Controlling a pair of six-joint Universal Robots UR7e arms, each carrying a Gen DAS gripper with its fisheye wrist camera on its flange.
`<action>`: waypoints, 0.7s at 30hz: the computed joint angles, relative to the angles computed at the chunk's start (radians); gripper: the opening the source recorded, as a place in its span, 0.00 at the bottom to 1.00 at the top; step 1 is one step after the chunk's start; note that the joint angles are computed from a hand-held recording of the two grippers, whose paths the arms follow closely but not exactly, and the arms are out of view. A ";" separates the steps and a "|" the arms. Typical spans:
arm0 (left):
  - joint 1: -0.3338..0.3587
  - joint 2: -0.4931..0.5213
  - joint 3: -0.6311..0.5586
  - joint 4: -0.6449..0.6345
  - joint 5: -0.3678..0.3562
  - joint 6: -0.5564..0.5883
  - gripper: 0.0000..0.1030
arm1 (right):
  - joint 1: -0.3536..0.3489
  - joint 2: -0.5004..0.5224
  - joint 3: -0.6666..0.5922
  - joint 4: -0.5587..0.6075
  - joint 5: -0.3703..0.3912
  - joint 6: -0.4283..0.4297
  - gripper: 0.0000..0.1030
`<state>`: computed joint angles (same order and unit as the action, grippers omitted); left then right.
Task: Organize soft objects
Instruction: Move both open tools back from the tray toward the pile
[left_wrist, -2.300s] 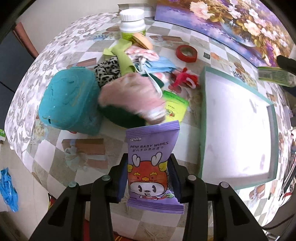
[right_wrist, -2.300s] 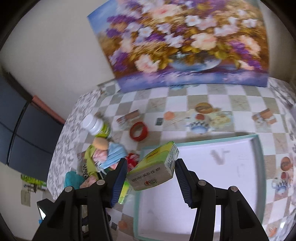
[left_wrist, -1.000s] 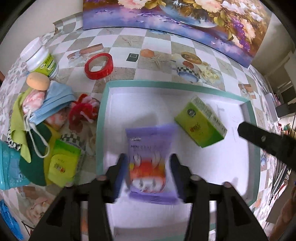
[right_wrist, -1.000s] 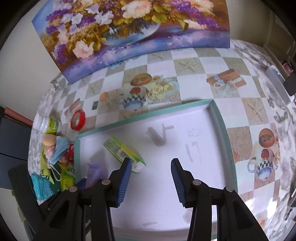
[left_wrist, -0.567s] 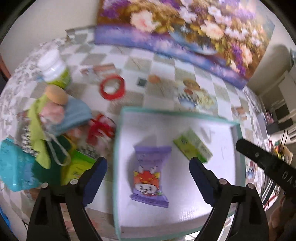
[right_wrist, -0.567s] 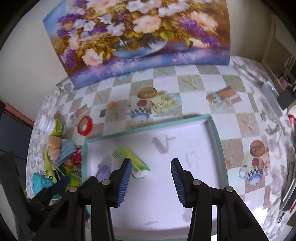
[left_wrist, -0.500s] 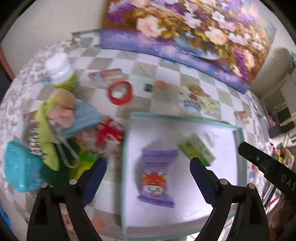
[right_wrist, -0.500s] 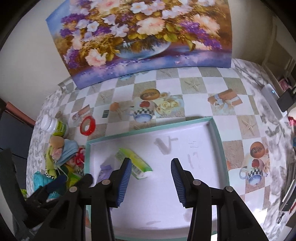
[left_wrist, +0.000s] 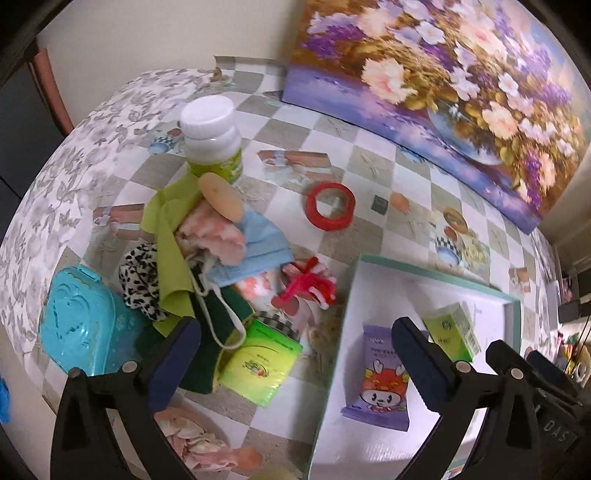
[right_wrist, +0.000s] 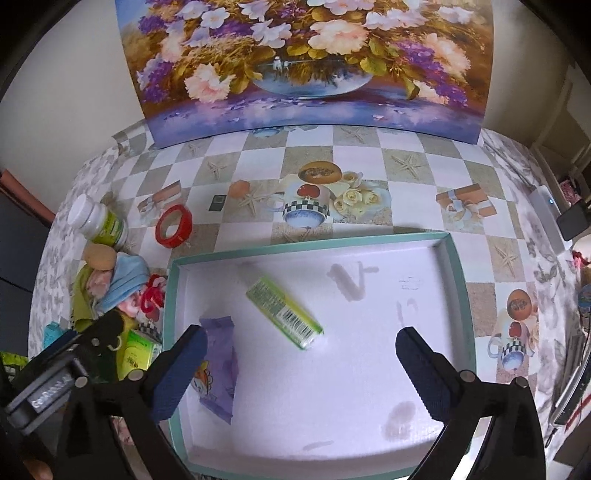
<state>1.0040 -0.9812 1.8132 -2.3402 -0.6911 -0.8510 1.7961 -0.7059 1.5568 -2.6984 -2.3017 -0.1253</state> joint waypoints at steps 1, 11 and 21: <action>0.002 -0.002 0.001 -0.007 0.001 0.002 1.00 | 0.000 0.002 -0.002 0.004 0.002 0.012 1.00; 0.017 -0.073 0.053 -0.112 -0.004 0.027 1.00 | 0.022 0.017 -0.008 -0.021 0.006 0.047 1.00; 0.021 -0.196 0.112 -0.067 0.072 -0.020 1.00 | 0.051 0.026 -0.013 -0.015 0.100 0.081 1.00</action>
<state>1.0248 -1.1774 1.9253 -2.4070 -0.6194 -0.8706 1.8473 -0.6794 1.5434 -2.7138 -2.2016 -0.0446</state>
